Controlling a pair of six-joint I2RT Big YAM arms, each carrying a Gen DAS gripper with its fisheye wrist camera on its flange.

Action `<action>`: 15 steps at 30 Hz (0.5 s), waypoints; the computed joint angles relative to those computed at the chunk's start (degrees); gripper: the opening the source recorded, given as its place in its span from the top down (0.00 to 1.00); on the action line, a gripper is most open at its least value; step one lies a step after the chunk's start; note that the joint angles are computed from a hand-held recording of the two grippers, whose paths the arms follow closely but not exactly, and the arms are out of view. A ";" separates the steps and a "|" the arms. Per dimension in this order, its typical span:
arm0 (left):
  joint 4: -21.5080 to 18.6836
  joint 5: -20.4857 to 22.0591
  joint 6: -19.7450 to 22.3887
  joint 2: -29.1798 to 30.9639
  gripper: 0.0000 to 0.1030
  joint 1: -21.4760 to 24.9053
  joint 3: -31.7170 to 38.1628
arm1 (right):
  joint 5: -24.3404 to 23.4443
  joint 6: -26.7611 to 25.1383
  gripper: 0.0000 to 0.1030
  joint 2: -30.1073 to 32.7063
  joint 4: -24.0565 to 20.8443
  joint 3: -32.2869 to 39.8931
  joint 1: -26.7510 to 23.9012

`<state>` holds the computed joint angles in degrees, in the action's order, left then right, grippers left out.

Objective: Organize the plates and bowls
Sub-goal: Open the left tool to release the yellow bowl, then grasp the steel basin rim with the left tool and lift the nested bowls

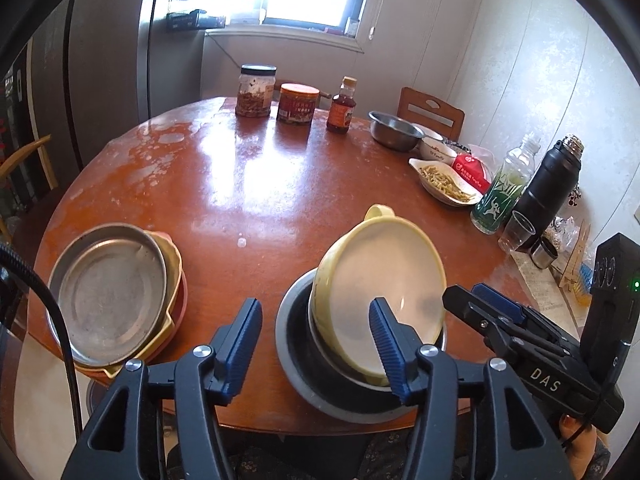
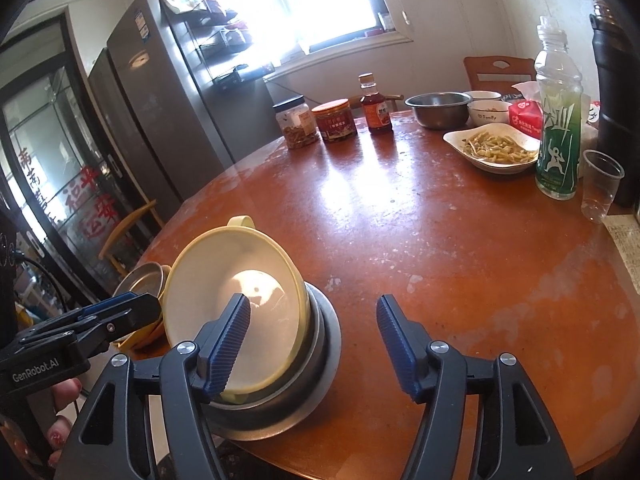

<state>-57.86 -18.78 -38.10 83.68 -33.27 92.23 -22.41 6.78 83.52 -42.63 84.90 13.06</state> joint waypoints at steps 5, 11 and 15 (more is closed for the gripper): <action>0.34 3.37 -1.24 0.17 0.43 1.09 -1.41 | -0.76 0.25 0.31 1.00 -1.92 0.24 -0.08; 1.94 9.66 -3.81 0.80 0.38 2.95 -3.37 | -3.42 0.90 0.31 3.47 -4.62 1.33 0.00; 3.18 12.29 -4.80 1.02 0.35 3.83 -4.42 | -3.45 0.78 0.31 4.52 -5.73 1.77 0.44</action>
<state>-54.67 -6.49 -42.90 84.70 -29.45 87.81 -25.87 7.56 88.04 -48.36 86.66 13.50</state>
